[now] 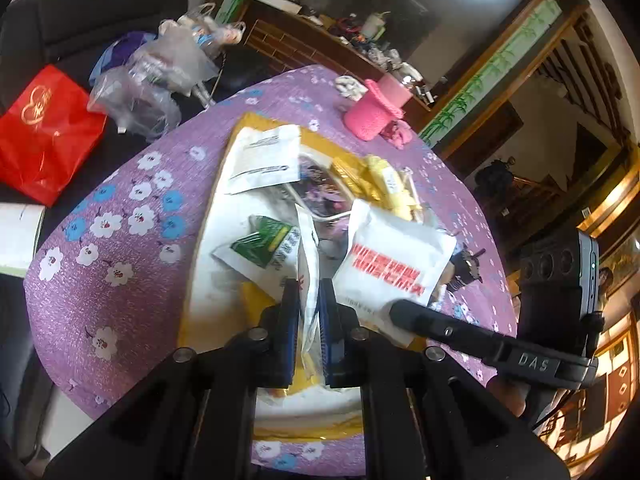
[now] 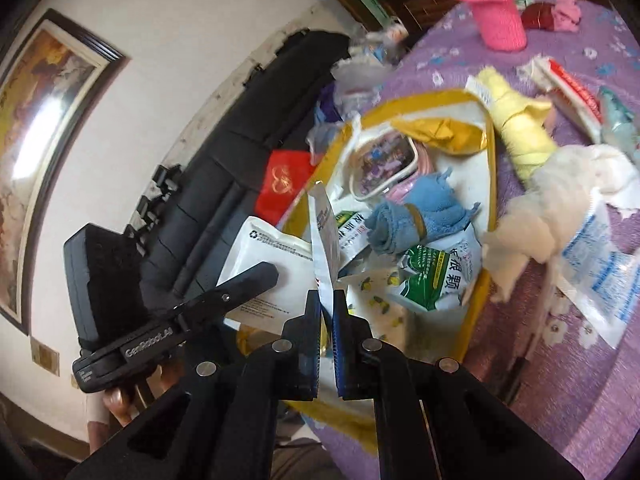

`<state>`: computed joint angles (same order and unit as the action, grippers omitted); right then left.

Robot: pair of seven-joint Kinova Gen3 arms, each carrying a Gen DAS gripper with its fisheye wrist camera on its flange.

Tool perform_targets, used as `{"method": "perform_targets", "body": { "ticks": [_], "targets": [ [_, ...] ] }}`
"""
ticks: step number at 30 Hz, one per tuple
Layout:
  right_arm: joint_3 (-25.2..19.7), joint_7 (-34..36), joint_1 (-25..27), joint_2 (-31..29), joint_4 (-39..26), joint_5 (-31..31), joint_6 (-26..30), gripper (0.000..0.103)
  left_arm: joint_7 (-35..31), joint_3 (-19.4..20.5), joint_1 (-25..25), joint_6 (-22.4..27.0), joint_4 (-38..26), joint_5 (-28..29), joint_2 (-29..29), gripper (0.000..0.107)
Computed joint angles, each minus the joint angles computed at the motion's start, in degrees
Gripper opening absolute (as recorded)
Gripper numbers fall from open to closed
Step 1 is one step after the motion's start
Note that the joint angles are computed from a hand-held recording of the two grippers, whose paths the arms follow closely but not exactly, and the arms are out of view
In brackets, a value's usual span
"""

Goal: Organize soft objects
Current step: 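Carry both white items over the tray and open both grippers, then grasp the white towel with the left gripper while the right grasps the desiccant packet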

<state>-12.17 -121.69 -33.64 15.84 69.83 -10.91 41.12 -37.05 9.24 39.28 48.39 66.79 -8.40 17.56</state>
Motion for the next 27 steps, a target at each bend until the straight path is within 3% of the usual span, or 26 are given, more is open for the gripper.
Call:
{"method": "perform_targets", "body": {
  "ticks": [3,7,10,11,13,16,19,21,23,27],
  "targets": [
    [0.4,-2.7,-1.1,2.2,-4.5,4.7,2.6,0.008,-0.6,0.5,-1.9,-1.8,0.9,2.4,0.4,0.007],
    [6.3,-10.4,-8.3,4.7,-10.9,14.0,8.7,0.016,4.1,-0.7,1.1,1.7,-1.9,-3.9,1.9,0.014],
    [11.8,-15.8,-15.2,4.9,-12.0,21.0,10.7,0.049,6.1,-5.6,8.1,8.7,-6.8,-10.8,4.5,0.030],
    [14.0,-17.5,-17.8,4.3,-11.2,23.3,10.7,0.050,6.0,-7.7,10.7,11.0,-8.2,-13.1,5.5,0.040],
    [17.7,-21.1,-23.1,3.0,-8.7,28.0,10.1,0.050,6.1,-10.7,14.9,15.7,-11.4,-16.3,7.3,0.049],
    [22.8,-28.1,-31.1,-1.8,-0.7,35.0,7.1,0.051,6.3,-8.9,17.1,22.6,-15.6,-22.8,9.5,0.049],
    [25.8,-35.1,-36.7,-7.7,7.2,40.3,5.7,0.062,5.6,-8.2,19.6,27.6,-18.7,-27.9,11.0,0.049],
    [23.7,-39.7,-35.8,-11.3,12.2,44.0,4.8,0.066,7.8,-9.1,21.8,27.7,-17.3,-30.9,10.3,0.049],
    [18.5,-44.4,-31.4,-14.2,16.4,46.5,4.9,0.068,11.4,-9.6,22.6,24.3,-13.8,-31.3,8.0,0.062],
    [12.0,-44.6,-20.8,-18.0,21.0,43.7,2.0,0.070,9.8,-5.4,19.5,19.8,-13.9,-29.1,6.7,0.062]
  ]
}}
